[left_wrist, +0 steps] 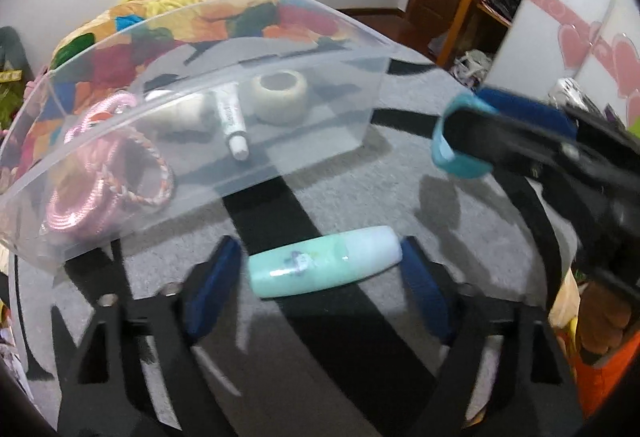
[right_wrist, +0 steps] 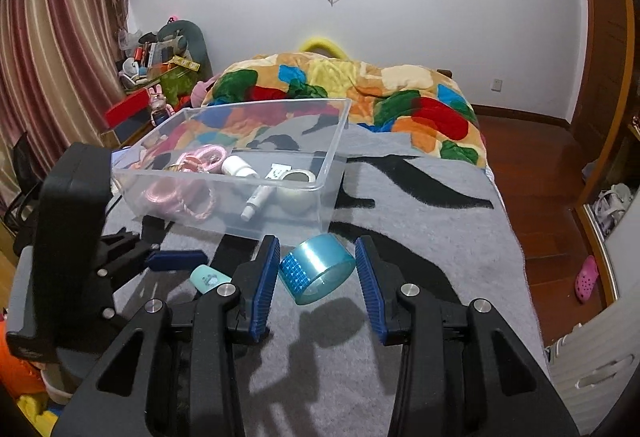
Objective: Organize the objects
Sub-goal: 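Grasp the mint-green tube with the left tool while the right tool grasps the blue tape roll, then place the mint-green tube and blue tape into the clear box while both tools release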
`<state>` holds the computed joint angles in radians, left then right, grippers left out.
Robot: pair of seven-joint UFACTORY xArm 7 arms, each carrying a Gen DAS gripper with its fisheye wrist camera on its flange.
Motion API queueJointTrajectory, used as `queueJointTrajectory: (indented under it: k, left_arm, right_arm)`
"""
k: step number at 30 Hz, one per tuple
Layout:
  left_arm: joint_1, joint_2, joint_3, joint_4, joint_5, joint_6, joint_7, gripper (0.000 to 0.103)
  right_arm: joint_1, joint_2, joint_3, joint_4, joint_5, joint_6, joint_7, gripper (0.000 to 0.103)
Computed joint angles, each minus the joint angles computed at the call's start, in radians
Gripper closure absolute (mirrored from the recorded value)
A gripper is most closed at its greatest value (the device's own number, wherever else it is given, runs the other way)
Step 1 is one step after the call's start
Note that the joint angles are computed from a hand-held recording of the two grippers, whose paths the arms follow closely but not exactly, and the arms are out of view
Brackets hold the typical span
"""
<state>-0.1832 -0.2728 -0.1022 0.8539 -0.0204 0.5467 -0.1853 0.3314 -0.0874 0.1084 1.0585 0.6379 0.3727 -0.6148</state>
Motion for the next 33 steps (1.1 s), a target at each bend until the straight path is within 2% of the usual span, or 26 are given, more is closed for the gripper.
queueJointTrajectory:
  k: [4, 10, 15, 21, 26, 30, 33]
  left_arm:
    - [-0.018, -0.031, 0.044, -0.024, -0.095, -0.007, 0.06, 0.03]
    - [-0.004, -0.11, 0.066, -0.07, -0.138, -0.027, 0.081, 0.03]
    - [0.031, -0.181, 0.066, -0.092, -0.113, -0.06, 0.075, 0.03]
    - [0.057, -0.208, 0.093, -0.056, -0.114, -0.086, 0.083, 0.03]
    - [0.094, -0.19, 0.112, -0.01, -0.1, -0.102, 0.086, 0.03]
    - [0.142, -0.15, 0.102, 0.019, -0.064, -0.123, 0.059, 0.03]
    - [0.164, -0.102, 0.102, 0.045, -0.046, -0.127, 0.045, 0.03]
  right_arm:
    - [0.006, -0.008, -0.002, -0.012, 0.018, 0.006, -0.015, 0.067]
    - [0.015, -0.005, 0.005, -0.007, 0.024, 0.012, -0.019, 0.067]
    - [0.027, -0.002, 0.009, 0.021, 0.058, 0.014, -0.036, 0.067]
    - [0.04, 0.031, 0.031, 0.096, 0.055, -0.014, -0.028, 0.067]
    - [0.041, 0.091, 0.057, 0.181, -0.008, -0.043, 0.04, 0.067]
    - [0.036, 0.174, 0.073, 0.273, -0.153, -0.032, 0.176, 0.067]
    - [0.031, 0.245, 0.083, 0.348, -0.233, 0.019, 0.257, 0.067]
